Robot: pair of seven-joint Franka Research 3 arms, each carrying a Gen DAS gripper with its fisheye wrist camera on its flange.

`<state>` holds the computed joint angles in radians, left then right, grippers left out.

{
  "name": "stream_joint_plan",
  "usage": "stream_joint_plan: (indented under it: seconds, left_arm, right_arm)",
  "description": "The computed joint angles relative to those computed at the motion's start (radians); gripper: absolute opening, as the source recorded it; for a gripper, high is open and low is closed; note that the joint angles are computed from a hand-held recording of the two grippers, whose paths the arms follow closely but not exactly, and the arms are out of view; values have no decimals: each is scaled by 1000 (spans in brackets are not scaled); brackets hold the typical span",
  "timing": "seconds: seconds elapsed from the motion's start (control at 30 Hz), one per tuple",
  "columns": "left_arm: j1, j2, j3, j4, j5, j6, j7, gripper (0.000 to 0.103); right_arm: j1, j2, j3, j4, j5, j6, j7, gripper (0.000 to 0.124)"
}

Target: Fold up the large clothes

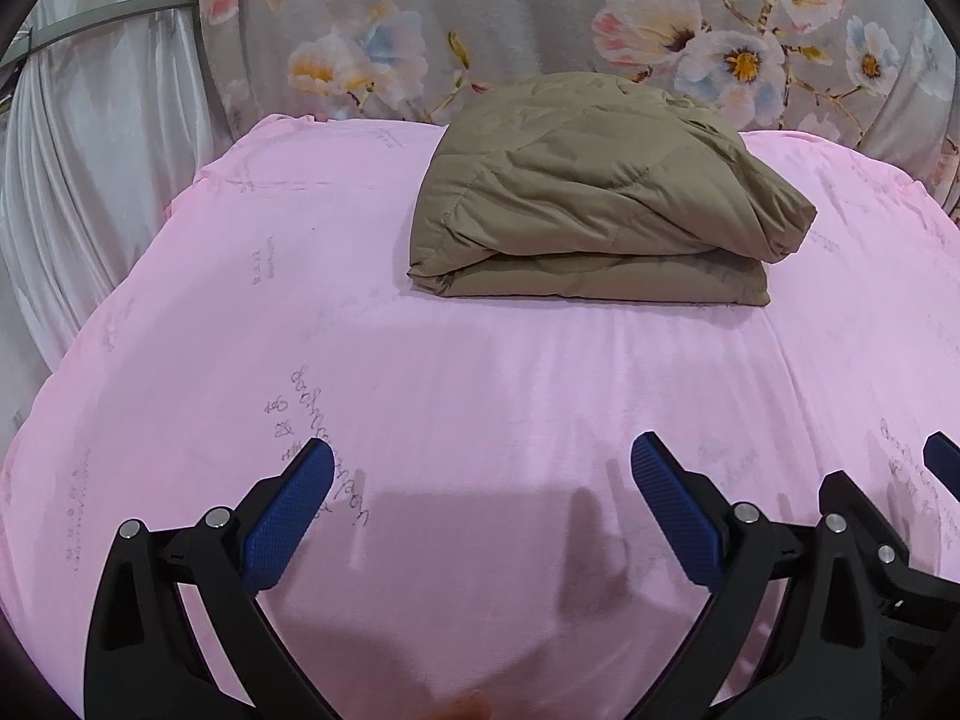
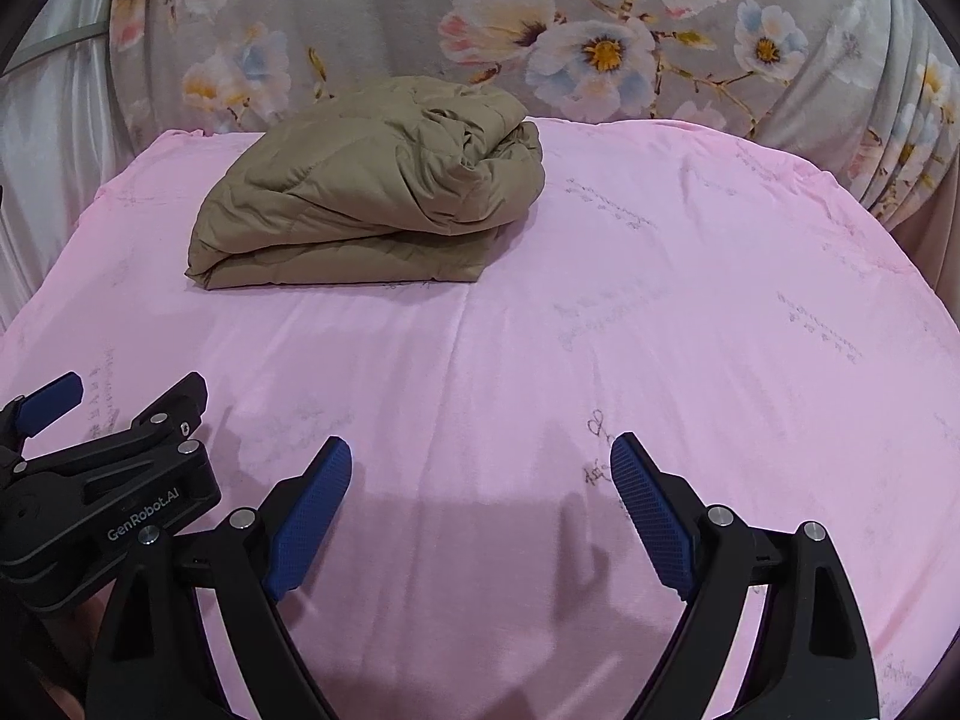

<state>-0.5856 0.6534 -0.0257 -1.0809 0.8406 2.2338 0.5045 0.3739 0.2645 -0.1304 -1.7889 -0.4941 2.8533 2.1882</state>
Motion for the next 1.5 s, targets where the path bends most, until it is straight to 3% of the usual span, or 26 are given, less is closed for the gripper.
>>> stream_joint_plan:
  seconds: [1.5]
  left_arm:
    - [-4,-12,4,-13,34,-10,-16,97]
  right_arm:
    - [0,-2,-1,-3,-9,6,11,86]
